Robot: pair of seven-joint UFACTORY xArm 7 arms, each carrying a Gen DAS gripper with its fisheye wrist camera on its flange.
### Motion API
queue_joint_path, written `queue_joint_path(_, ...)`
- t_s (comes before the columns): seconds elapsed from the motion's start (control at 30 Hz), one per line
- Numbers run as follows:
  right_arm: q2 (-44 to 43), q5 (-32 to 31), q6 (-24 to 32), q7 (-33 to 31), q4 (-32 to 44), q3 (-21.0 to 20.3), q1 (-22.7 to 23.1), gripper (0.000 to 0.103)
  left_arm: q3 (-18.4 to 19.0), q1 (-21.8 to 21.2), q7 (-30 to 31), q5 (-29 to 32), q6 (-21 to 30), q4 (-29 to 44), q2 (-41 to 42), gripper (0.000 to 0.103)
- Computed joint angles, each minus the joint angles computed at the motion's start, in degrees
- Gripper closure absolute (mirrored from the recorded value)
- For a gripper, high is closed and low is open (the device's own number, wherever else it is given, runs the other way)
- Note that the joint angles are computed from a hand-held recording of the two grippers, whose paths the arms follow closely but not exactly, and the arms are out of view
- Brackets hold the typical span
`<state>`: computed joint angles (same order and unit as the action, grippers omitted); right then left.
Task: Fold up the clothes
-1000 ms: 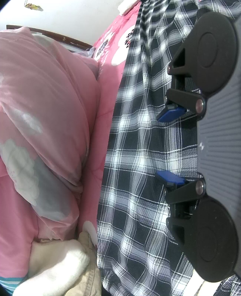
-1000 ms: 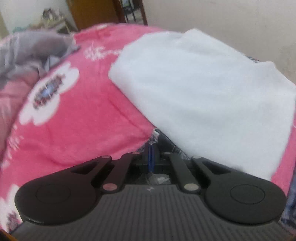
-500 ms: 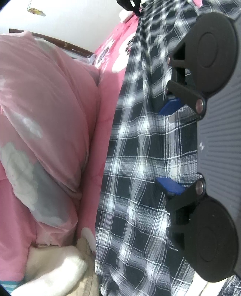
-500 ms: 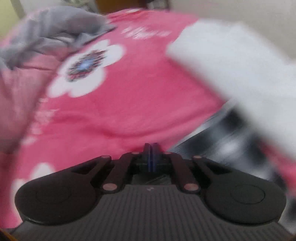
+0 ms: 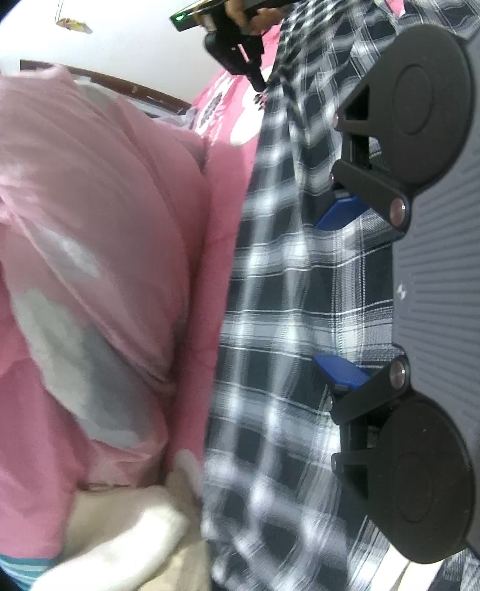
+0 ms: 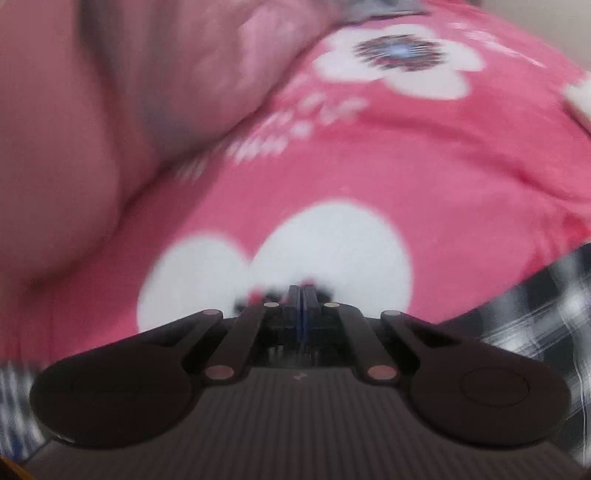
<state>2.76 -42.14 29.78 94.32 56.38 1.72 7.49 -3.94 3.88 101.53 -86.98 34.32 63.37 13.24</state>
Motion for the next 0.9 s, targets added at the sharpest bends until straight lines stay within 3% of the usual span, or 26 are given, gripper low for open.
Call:
queue_joint_path(0.07, -2.37, 2.49, -1.18, -1.08, -0.81, 0.86, 0.53, 0.097, 0.14, 0.01, 2.2, 0.12, -0.06, -1.64, -2.2, 0.027)
queue_joint_path(0.13, -4.48, 7.48, -3.1, -8.7, -1.53, 3.0, 2.04, 0.097, 0.62, -0.43, 1.53, 3.25, -0.08, -3.05, -4.13, 0.026)
queue_joint_path(0.23, -0.43, 15.42, -3.22, -19.37, 2.7, 5.05, 4.27, 0.097, 1.44, -0.8, -2.99, 10.37, 0.85, -4.58, -5.6, 0.026)
queue_joint_path(0.3, 4.94, 19.87, -2.82, -25.78, 7.7, 5.45, 5.61, 0.097, 1.3, -0.97, -1.58, 10.03, -0.63, -5.62, -5.22, 0.026)
queue_joint_path(0.4, 16.8, 16.9, -0.29, -24.01, 18.98, 1.25, 8.95, 0.103, 1.04, -0.87, 2.17, 7.2, -1.62, -6.78, -5.33, 0.026)
queue_joint_path(0.47, 18.68, 11.84, -1.65, -16.37, 22.32, -4.46, 12.75, 0.103, 1.35, -0.72, 1.76, 7.56, -0.84, -6.82, -5.45, 0.026)
queue_joint_path(0.53, 18.25, 8.77, 3.85, -13.28, 24.69, -6.36, 15.06, 0.097, 1.67, -0.38, 1.7, 7.73, 0.19, -6.86, -5.48, 0.026)
queue_joint_path(0.6, 15.95, 10.18, 4.28, -14.04, 23.69, -4.51, 14.25, 0.097, 1.76, -0.34, 1.98, 7.71, 0.18, -6.97, -5.6, 0.026)
queue_joint_path(0.67, 12.79, 16.97, -0.76, -19.41, 19.51, -0.11, 12.05, 0.097, 1.73, -0.45, 1.9, 7.79, -0.17, -6.89, -5.55, 0.026)
queue_joint_path(0.73, 13.91, 20.77, 0.34, -25.3, 21.07, 2.56, 12.44, 0.097, 1.69, -0.53, 1.88, 7.81, -0.53, -6.84, -5.52, 0.026)
queue_joint_path(0.83, 22.99, 24.77, 1.05, -31.53, 30.5, 3.34, 12.98, 0.098, 1.59, -0.65, 3.15, 6.61, -1.15, -7.41, -5.91, 0.026)
queue_joint_path(0.9, 29.63, 23.61, 1.63, -28.69, 38.02, -1.27, 15.66, 0.103, 1.7, -0.66, 3.69, 5.88, -1.15, -7.54, -5.94, 0.026)
